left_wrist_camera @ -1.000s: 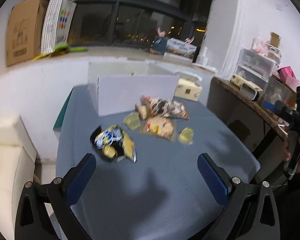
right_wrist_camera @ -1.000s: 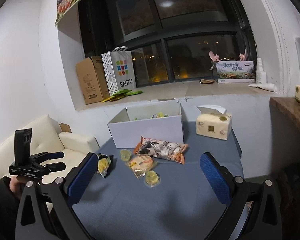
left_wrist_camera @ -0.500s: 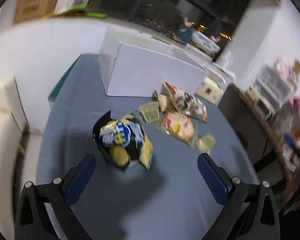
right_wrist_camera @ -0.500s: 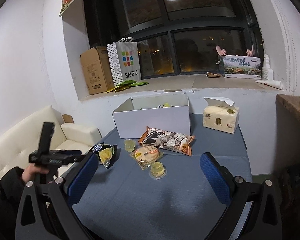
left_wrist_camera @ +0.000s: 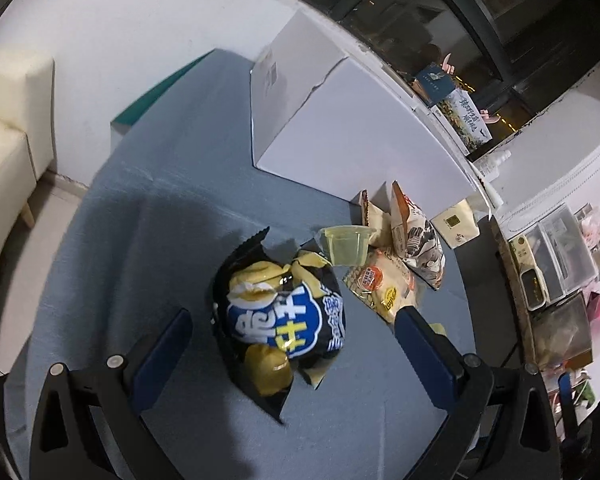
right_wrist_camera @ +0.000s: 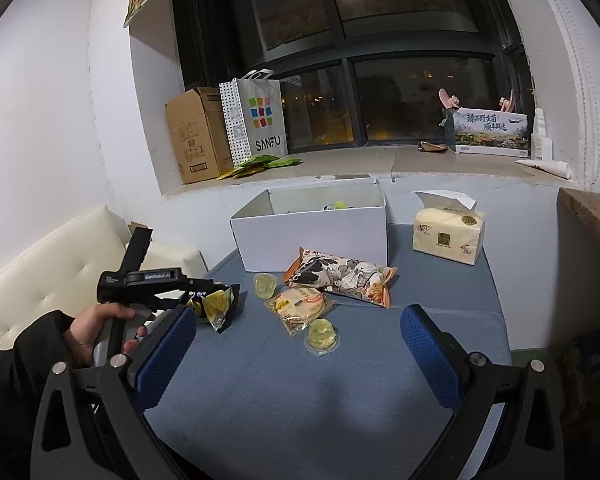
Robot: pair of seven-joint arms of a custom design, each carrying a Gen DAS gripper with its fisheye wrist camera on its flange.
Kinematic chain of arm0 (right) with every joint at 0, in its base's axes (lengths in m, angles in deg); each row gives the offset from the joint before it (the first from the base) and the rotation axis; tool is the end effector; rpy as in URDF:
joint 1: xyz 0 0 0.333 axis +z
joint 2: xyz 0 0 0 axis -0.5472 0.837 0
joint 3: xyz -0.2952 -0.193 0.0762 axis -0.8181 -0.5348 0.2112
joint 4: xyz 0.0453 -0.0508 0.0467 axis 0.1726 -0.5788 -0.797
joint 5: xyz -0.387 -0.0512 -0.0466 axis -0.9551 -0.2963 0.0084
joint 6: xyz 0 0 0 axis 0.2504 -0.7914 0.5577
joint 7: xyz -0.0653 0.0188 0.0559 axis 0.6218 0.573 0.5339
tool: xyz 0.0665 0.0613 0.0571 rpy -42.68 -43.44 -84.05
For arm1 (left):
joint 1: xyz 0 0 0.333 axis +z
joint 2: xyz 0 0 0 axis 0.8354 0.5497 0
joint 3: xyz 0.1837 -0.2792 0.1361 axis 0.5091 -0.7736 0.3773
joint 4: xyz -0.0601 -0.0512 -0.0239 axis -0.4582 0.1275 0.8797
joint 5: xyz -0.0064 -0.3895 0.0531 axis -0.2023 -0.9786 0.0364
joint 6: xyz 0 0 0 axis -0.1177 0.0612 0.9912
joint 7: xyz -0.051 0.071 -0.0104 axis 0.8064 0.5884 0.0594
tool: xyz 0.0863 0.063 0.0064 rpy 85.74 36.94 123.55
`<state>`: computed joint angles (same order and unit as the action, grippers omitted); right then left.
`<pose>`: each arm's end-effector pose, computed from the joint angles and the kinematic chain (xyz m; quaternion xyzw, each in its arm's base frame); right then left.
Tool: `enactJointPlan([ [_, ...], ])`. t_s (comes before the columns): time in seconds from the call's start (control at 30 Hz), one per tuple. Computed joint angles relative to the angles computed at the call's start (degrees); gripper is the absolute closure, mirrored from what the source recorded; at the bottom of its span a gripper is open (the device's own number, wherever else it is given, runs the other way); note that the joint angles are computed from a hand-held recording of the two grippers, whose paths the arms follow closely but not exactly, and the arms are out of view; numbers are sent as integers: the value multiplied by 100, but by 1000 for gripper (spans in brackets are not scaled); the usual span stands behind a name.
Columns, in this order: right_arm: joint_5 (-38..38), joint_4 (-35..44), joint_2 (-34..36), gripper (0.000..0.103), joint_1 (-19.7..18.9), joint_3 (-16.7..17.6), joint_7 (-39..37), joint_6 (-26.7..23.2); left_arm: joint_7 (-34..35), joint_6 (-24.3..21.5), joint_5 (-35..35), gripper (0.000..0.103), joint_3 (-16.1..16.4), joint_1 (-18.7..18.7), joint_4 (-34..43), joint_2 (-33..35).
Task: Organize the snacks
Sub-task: 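Grasp the black-and-yellow chip bag with the left tool, then grasp the black-and-white cake bag with the right tool while the left holds its chip bag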
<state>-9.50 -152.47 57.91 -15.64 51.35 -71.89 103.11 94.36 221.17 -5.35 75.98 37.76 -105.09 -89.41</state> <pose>0.4574 0.1054 0.5742 -0.7781 0.3258 -0.1168 0.5242 0.4154 -0.0677 0.4886 -0.8224 0.4047 -0.3951 0.0623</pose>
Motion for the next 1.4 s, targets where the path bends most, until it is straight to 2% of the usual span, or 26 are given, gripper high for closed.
enactJointPlan([
  [0.03,-6,-1,6,0,0,-2,8,-15,148,96,-123,12,243,-287,7,36],
  [0.07,-20,0,17,0,-1,-1,20,-30,172,158,-157,37,324,-383,10,78],
  [0.13,-58,-9,30,0,-2,25,31,0,393,403,-456,41,838,-1001,-29,84],
  [0.17,-76,-15,36,0,1,33,31,12,413,553,-470,41,903,-1124,-73,66],
  [0.2,-91,-18,38,0,6,42,44,27,410,685,-338,42,782,-1048,-136,21],
  [0.23,-106,-29,37,0,11,52,53,50,370,732,-161,42,482,-772,-171,-14],
  [0.33,-169,-28,72,0,25,64,87,92,151,639,399,43,-738,416,-238,-285],
  [0.37,-184,-23,95,0,30,65,105,103,80,605,558,43,-1021,679,-260,-427],
  [0.5,-179,11,191,0,58,93,47,187,-191,367,1070,43,-1668,1346,-313,-981],
  [0.57,-259,96,315,0,77,143,48,271,-325,356,1249,43,-1776,1453,-342,-1176],
  [0.73,-624,527,832,0,188,377,-212,789,-546,225,1702,43,-1845,1564,-412,-1682],
  [0.93,-2139,1613,2067,0,266,736,-278,1500,-708,69,2103,43,-1707,1468,-461,-2014],
  [1.23,-4478,2985,3492,0,95,1089,665,1326,-808,42,2294,43,-1532,1373,-531,-2068],
  [1.4,-5231,3375,3887,0,-25,1283,892,1184,-839,31,2319,43,-1480,1350,-577,-2116],
])
